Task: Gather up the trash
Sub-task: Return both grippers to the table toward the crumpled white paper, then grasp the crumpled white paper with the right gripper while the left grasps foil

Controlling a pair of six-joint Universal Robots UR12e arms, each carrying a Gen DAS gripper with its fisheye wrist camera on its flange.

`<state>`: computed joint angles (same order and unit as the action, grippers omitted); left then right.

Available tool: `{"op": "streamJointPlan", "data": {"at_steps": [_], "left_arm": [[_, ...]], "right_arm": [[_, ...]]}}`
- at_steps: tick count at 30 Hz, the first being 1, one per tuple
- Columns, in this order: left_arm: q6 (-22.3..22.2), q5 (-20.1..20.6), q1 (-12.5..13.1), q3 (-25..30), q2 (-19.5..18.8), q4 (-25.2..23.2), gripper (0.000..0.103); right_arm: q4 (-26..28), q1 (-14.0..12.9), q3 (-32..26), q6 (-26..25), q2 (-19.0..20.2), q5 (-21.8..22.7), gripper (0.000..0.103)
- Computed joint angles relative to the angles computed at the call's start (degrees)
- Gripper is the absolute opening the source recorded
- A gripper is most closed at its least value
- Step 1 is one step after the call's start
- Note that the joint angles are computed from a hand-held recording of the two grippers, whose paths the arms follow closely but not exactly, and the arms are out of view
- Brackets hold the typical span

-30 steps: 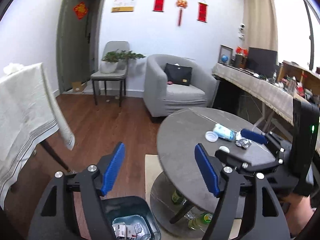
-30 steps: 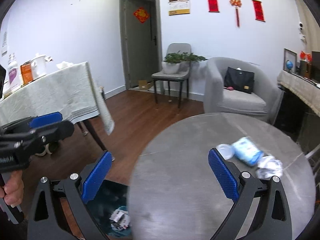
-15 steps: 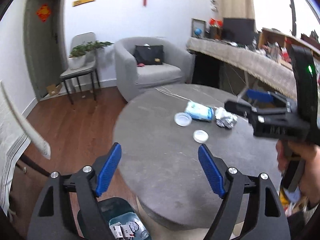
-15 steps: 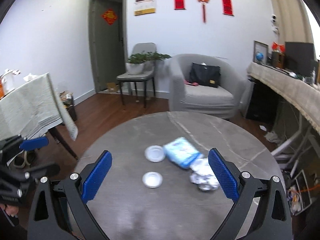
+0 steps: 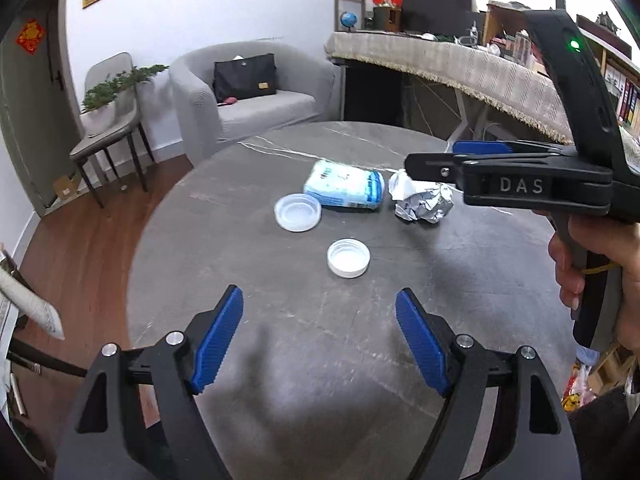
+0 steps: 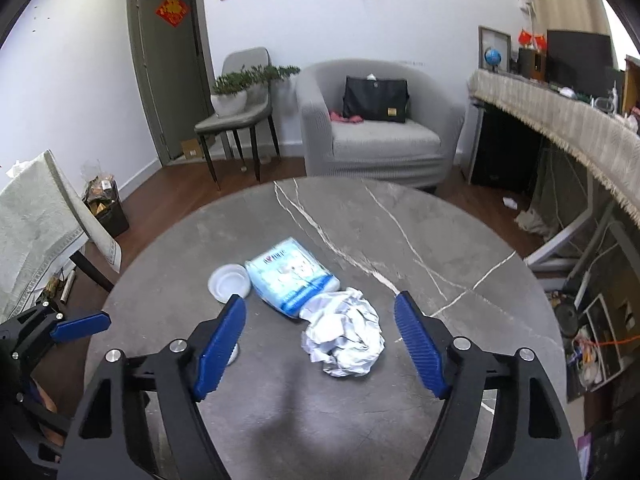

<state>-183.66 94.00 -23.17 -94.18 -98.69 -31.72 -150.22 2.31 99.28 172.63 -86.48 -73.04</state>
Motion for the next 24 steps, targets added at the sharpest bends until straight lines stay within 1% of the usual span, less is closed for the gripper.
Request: {"op": "streamJointPlan", "data": {"at_steps": [6, 10, 11, 15, 16, 17, 18, 20, 22, 24], "left_arm": [[0.29, -1.07, -0.06, 2.04, -2.19, -0.7, 0.076], [0.63, -1.25, -0.24, 3.5, -3.51, -1.75, 0.068], [0.91, -1.39, -0.26, 3.86, -3.8, -2.22, 0.066], [1.55, -1.22, -0.3, 4.64, -4.57, -3.1, 0.065], [1.49, -1.47, -0.21, 4.78, -4.74, -3.19, 0.063], [1.45, -1.72, -0.13, 4.89, -4.87, -3.17, 0.06], [1.32, -1.89, -0.03, 5.11, -5.07, -3.28, 0.059], [1.26, -2.47, 0.15, 5.41, -5.34, -3.55, 0.054], [1.57, -2.71, 0.14, 5.7, -5.59, -3.79, 0.052], [2.34, -2.54, 0.02, 6.11, -5.91, -4.42, 0.048]], "right_arm": [[3.98, -0.23, -1.64, -0.28, 1.54, -0.76, 0.074], [6.25, 0.13, -2.69, -1.32, 2.63, -1.65, 0.072], [6.73, 0.12, -2.86, -1.8, 2.83, -1.61, 0.069], [8.01, 0.24, -3.6, -2.68, 3.47, -2.78, 0.059], [8.5, 0.19, -3.78, -2.93, 3.57, -2.72, 0.057], [8.9, 0.15, -3.94, -3.1, 3.7, -2.76, 0.051], [9.29, 0.16, -4.15, -3.38, 3.83, -3.05, 0.048], [8.87, -0.2, -4.18, -3.15, 3.76, -2.56, 0.047], [7.88, -0.57, -4.17, -2.41, 3.63, -1.8, 0.047], [6.7, -0.72, -4.11, -1.88, 3.57, -2.07, 0.047]]}}
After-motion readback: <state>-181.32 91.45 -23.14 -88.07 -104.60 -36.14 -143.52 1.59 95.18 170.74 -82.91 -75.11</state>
